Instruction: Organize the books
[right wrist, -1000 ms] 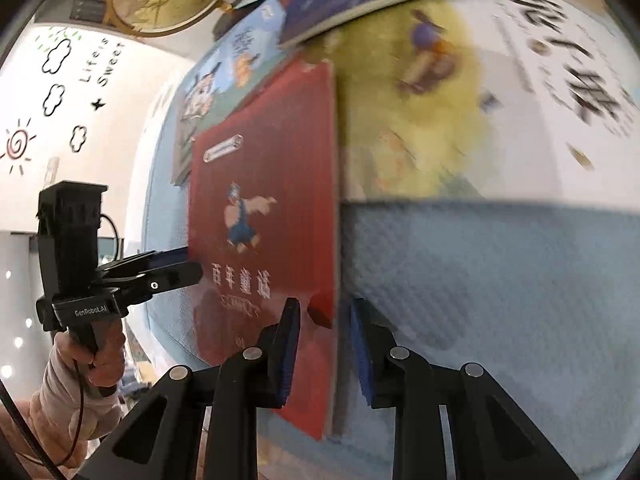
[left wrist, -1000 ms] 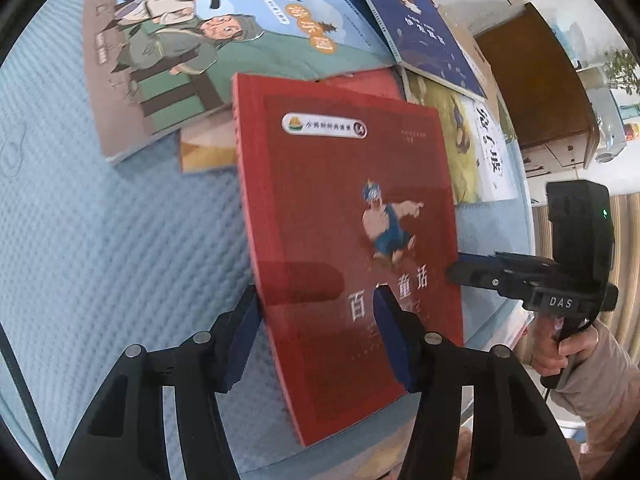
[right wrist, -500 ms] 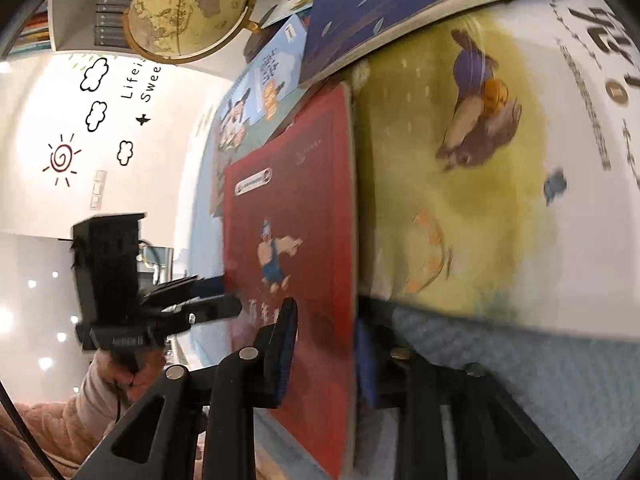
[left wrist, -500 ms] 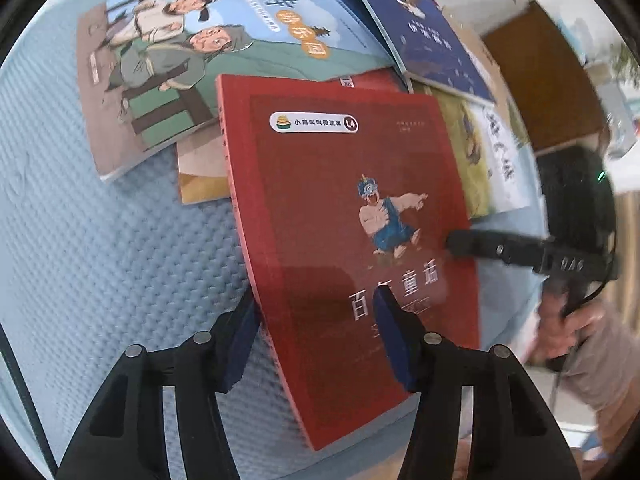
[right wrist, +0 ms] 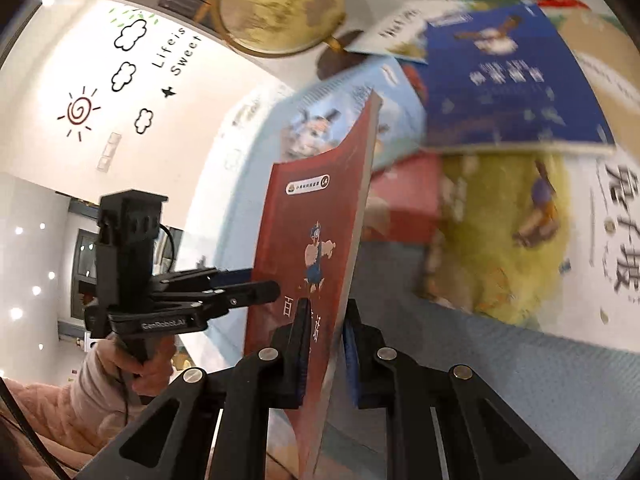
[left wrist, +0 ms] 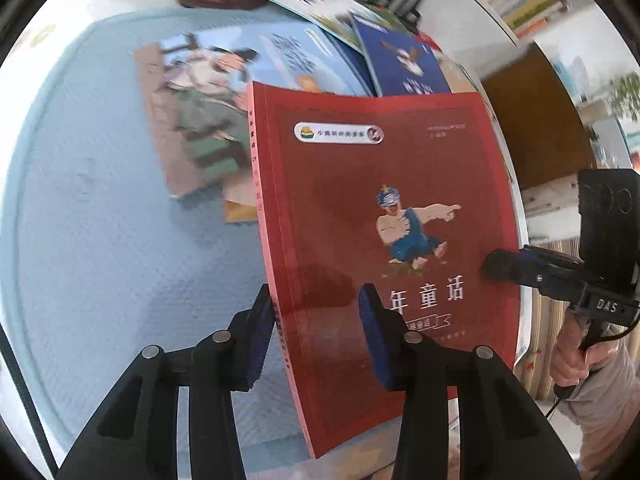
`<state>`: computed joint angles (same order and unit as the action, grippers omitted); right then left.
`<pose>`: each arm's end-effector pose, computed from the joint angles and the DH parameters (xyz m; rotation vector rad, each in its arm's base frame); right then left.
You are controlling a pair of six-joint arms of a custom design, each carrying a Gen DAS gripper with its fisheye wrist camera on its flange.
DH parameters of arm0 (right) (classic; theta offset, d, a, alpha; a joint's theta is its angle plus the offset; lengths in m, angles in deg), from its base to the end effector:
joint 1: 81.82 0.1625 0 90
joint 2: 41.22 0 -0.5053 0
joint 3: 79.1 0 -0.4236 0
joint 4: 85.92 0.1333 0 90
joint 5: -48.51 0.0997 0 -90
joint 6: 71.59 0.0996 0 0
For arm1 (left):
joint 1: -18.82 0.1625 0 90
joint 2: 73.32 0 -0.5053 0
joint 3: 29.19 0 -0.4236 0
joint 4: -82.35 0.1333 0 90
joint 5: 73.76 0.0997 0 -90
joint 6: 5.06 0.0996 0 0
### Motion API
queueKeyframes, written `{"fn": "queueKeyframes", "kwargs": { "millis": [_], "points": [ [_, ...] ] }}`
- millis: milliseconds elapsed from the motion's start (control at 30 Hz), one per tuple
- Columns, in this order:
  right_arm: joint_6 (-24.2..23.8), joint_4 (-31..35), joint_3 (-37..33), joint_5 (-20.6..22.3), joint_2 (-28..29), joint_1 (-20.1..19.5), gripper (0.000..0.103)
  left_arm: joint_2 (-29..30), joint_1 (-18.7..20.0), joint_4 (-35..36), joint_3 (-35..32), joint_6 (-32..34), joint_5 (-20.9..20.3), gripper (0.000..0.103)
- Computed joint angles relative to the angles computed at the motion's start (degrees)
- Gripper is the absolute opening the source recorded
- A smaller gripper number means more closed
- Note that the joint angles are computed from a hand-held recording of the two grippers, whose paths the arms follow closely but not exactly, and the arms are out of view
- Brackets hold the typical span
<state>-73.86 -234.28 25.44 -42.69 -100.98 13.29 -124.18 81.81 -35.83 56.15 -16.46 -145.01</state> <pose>0.1909 -0.6611 0.2273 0.1959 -3.0985 0.3703 -0.1965 -0.7494 0.2099 0.4050 2.7675 -0.0065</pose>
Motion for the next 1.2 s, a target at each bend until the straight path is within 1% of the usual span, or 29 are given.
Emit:
{"fn": "queueKeyframes", "kwargs": {
  "millis": [67,133,233,367,567,667,733,800,867,933,1000,1067,1200],
  "points": [
    [-0.37,0.47,-2.56,0.11,2.01,1.67,0.015,-1.47,0.79,1.03,-1.04,0.65,1.29,0.038],
    [-0.48,0.72,-4.70,0.21,4.11,2.77,0.015,-2.12,0.90,0.82,-1.44,0.68,3.69,0.038],
    [-0.41,1.28,-7.60,1.22,7.23,4.16,0.015,-3.17,1.88,1.16,-2.37,0.64,6.09,0.038],
    [0.03,2.89,-13.02,2.25,13.11,6.52,0.015,-4.49,4.52,2.44,-4.57,0.12,8.54,0.038],
    [1.91,4.63,-20.31,2.06,21.84,8.49,0.015,-5.48,7.25,5.40,-6.63,-0.67,14.58,0.038],
    [3.24,5.36,-22.36,0.89,24.79,8.83,0.015,-4.90,8.94,7.29,-8.21,-0.90,15.72,0.038],
    [4.14,5.46,-23.22,-0.41,26.25,9.03,0.015,-4.50,9.93,8.31,-8.85,-1.20,15.71,0.038],
    [5.00,6.06,-24.34,-1.62,27.50,9.09,0.015,-4.23,10.30,8.42,-8.85,-1.00,16.34,0.038],
    [5.93,6.71,-24.92,-1.87,28.42,8.86,0.015,-3.83,10.63,8.80,-9.08,-1.23,16.06,0.038],
    [6.64,6.90,-25.05,-3.02,28.89,9.04,0.015,-3.66,11.14,9.60,-9.53,-1.40,15.70,0.038],
    [7.32,6.86,-25.01,-3.89,29.17,8.99,0.015,-3.35,11.20,9.97,-9.76,-1.49,16.31,0.038],
    [8.48,6.80,-24.91,-3.66,29.33,8.62,0.015,-3.12,11.35,9.86,-10.15,-1.28,16.36,0.038],
    [9.20,6.88,-24.86,-4.37,29.64,8.76,0.017,-2.28,11.45,10.44,-11.39,-1.71,16.62,0.038]
  ]
}}
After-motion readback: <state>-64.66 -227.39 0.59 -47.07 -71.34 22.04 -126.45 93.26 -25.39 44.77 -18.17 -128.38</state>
